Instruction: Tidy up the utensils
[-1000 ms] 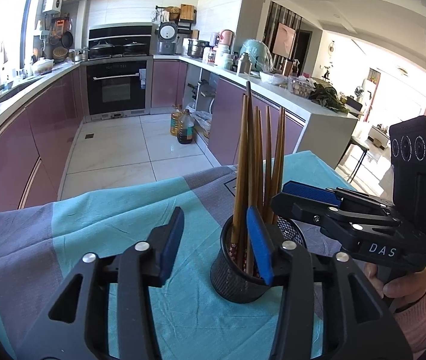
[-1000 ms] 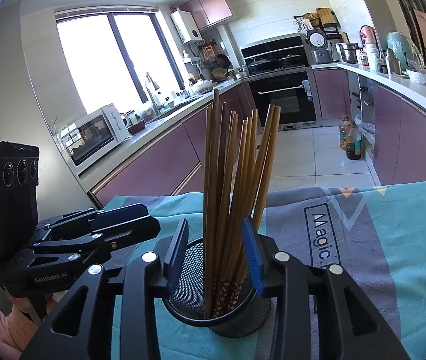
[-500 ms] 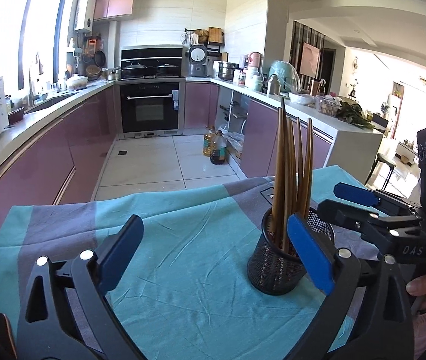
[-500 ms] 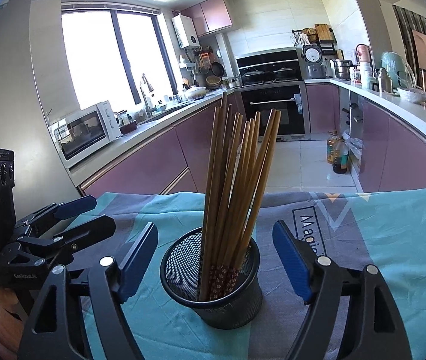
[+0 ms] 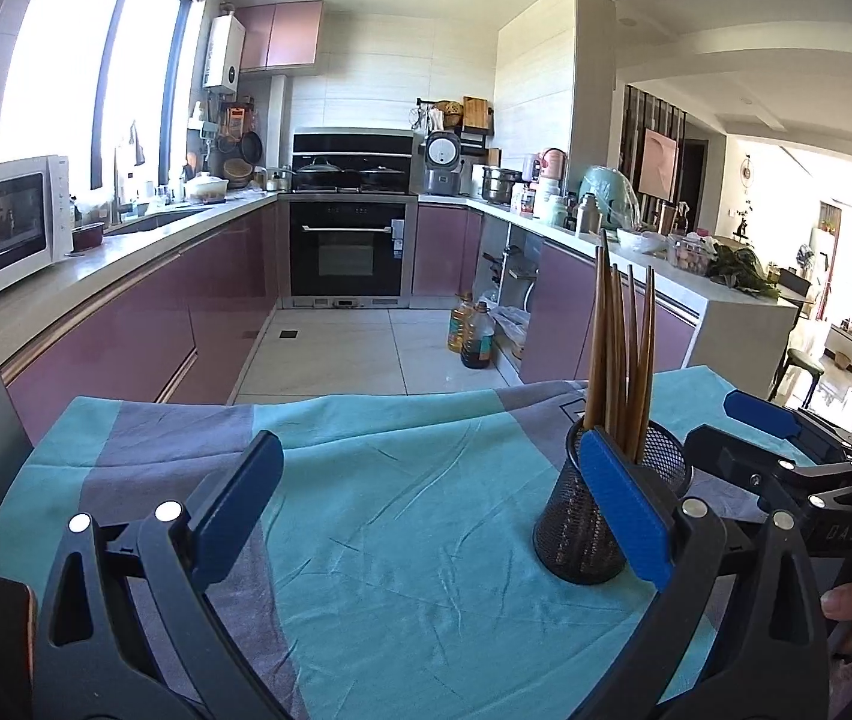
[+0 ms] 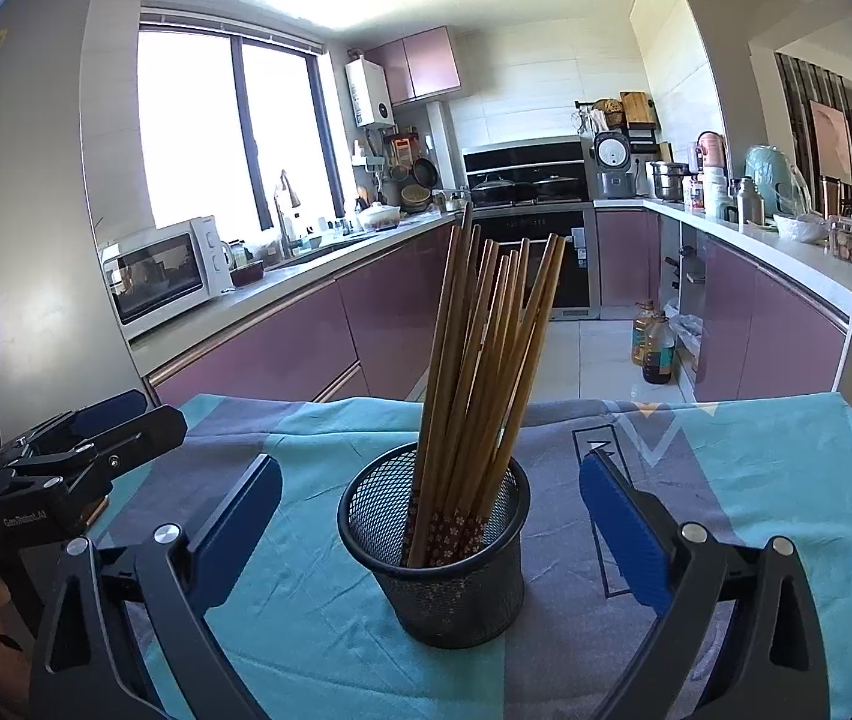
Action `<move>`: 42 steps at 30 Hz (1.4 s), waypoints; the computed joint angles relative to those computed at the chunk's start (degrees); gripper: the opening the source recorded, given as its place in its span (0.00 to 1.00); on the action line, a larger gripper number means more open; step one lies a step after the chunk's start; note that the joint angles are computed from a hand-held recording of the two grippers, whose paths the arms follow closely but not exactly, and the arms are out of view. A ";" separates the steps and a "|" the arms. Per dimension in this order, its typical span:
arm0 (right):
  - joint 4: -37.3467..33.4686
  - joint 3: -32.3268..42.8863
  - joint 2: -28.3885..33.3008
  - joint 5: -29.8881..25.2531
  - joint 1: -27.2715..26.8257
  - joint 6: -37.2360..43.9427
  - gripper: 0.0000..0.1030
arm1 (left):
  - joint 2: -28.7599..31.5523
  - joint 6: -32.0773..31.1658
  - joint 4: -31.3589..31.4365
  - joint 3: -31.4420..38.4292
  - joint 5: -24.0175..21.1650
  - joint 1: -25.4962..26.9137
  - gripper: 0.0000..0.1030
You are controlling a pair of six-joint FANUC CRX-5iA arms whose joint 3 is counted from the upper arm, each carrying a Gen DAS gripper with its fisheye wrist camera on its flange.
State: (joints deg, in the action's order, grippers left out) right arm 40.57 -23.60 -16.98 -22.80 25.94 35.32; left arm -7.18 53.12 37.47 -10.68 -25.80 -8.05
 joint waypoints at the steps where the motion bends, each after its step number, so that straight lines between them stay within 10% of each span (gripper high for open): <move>1: 1.30 -0.50 -0.13 0.30 0.00 -1.25 0.93 | -0.55 -0.44 0.43 -0.75 0.55 0.06 0.94; 13: 14.89 -5.99 -2.31 3.99 -0.05 -11.96 0.93 | -5.85 -0.97 -0.41 -6.84 8.17 -0.80 0.94; 42: 29.07 -10.50 -4.68 5.13 -0.79 -25.13 0.94 | -9.74 0.17 1.03 -10.31 8.58 0.09 0.94</move>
